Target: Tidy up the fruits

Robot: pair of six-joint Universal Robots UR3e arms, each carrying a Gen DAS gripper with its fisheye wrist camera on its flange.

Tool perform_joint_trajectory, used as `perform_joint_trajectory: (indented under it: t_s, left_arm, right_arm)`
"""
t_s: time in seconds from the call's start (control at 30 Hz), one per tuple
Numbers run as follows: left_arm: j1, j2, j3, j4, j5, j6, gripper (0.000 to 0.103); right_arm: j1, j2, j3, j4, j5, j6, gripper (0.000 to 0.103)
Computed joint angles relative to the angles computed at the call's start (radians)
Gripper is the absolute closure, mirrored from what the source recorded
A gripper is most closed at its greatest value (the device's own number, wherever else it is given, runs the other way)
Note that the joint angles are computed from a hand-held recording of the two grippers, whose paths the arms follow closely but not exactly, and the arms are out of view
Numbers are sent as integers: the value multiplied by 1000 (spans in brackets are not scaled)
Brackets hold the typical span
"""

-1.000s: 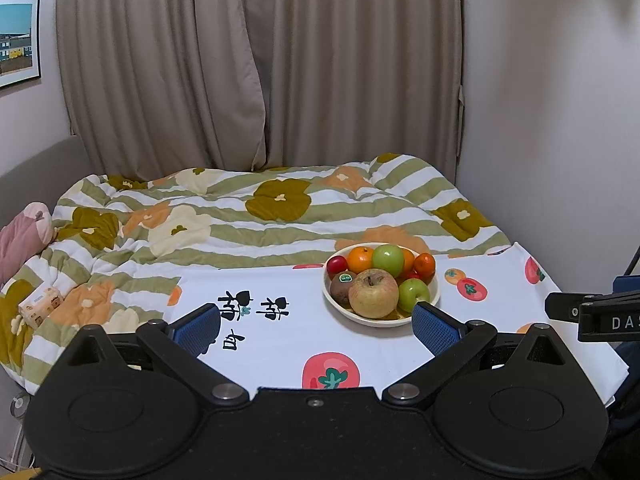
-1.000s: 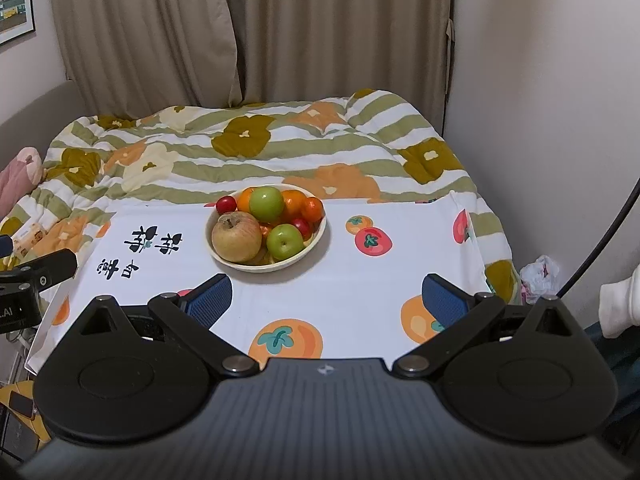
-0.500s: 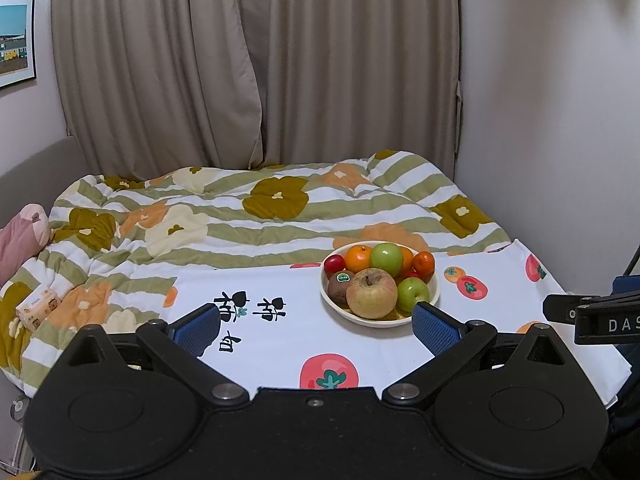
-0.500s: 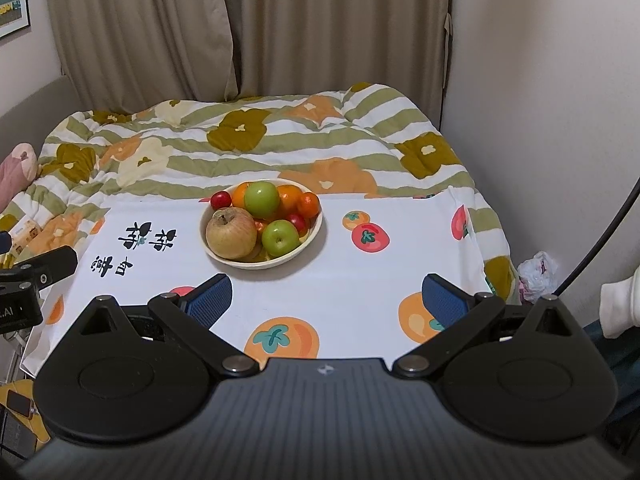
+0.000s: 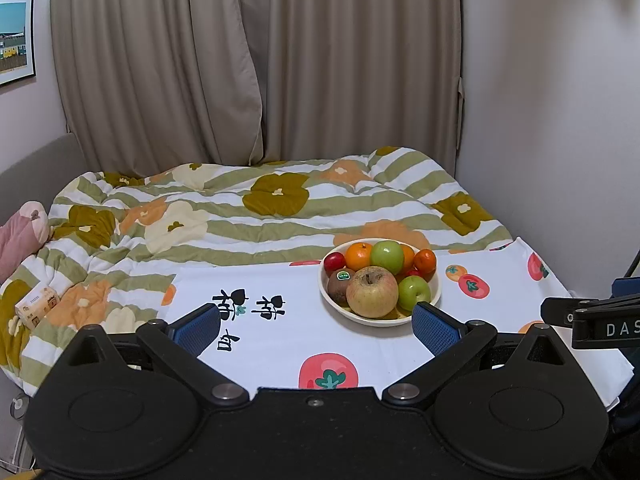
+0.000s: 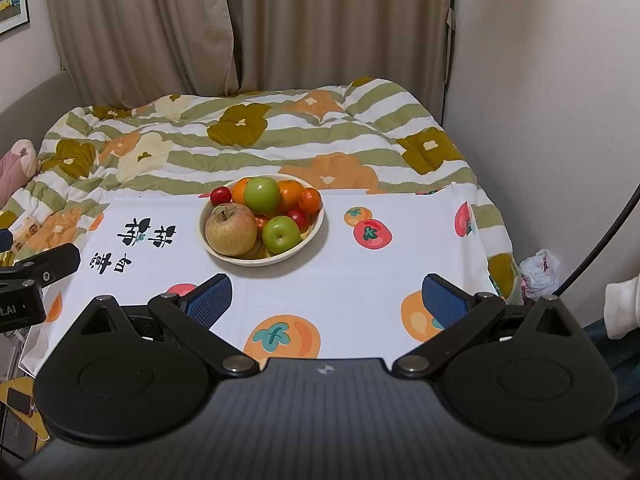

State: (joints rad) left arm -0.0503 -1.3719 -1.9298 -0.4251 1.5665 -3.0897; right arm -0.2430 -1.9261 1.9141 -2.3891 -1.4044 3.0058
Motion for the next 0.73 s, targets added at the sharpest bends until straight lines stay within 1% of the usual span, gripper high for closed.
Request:
perform_joint_trajectory:
  t_s: [0.33,0.5,0.73]
  left_arm:
    - [0,-4,4,-2,0,0,0]
    - [-4,-10,-12,25,-2,-10,0]
    - [-23,-39,-10,60,30,-11,0]
  right_arm:
    - [0,2,-3,1,-1,1,0]
    - [-2,4,-4,1,2,0,0]
    - [1,7,-7,4,3,2,0]
